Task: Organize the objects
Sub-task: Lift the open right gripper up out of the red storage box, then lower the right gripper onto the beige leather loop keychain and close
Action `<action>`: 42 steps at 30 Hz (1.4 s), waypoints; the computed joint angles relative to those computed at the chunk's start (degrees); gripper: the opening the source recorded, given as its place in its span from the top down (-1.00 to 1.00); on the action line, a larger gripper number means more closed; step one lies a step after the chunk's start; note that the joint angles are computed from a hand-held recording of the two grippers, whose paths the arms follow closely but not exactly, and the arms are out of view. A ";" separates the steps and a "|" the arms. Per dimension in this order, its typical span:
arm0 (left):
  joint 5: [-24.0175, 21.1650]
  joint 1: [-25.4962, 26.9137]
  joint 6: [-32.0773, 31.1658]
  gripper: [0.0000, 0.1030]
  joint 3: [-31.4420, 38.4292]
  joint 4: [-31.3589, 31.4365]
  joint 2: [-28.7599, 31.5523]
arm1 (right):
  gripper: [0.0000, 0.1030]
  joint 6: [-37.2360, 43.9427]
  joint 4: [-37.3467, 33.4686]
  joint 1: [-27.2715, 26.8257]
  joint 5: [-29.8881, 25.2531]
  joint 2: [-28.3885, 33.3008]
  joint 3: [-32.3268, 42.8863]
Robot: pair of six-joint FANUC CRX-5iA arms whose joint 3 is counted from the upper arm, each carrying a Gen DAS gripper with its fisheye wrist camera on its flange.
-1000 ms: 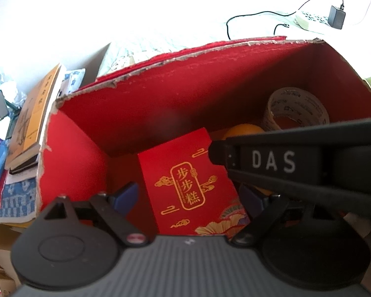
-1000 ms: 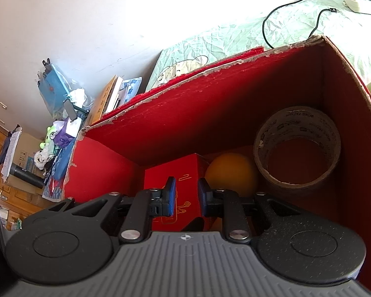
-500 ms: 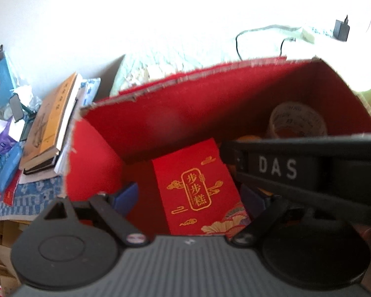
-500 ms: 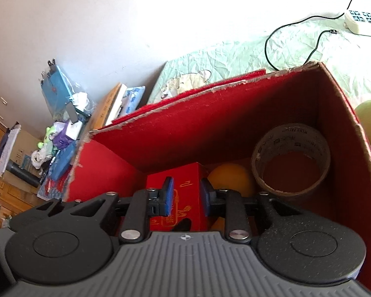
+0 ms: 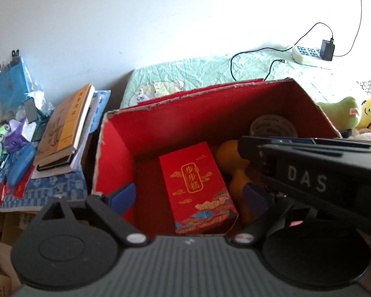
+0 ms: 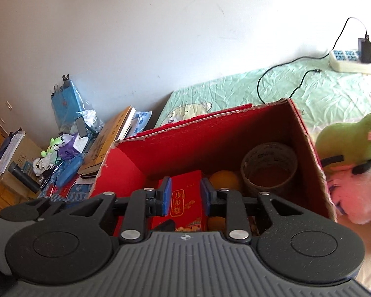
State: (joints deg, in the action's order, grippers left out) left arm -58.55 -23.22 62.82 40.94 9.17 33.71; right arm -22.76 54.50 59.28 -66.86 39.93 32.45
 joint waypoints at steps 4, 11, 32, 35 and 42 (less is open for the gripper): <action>1.89 1.01 -2.07 -0.85 -5.13 2.74 -3.18 | 0.45 -2.22 2.45 1.69 -2.73 -0.04 -1.04; 6.97 3.25 -8.76 -0.88 -16.46 10.55 -9.20 | 0.45 -8.41 5.83 4.27 -7.73 0.40 -2.76; 7.96 6.31 -17.33 -0.99 -30.81 16.75 -15.34 | 0.23 -15.46 5.47 8.25 -10.17 2.05 -3.51; 4.94 6.79 -16.35 -0.99 -29.39 16.04 -14.07 | 0.23 -16.25 3.40 8.31 -8.51 1.72 -3.86; -1.00 7.12 -14.04 -0.97 -26.70 11.93 -11.59 | 0.23 -17.55 -1.20 8.16 -3.34 0.56 -5.32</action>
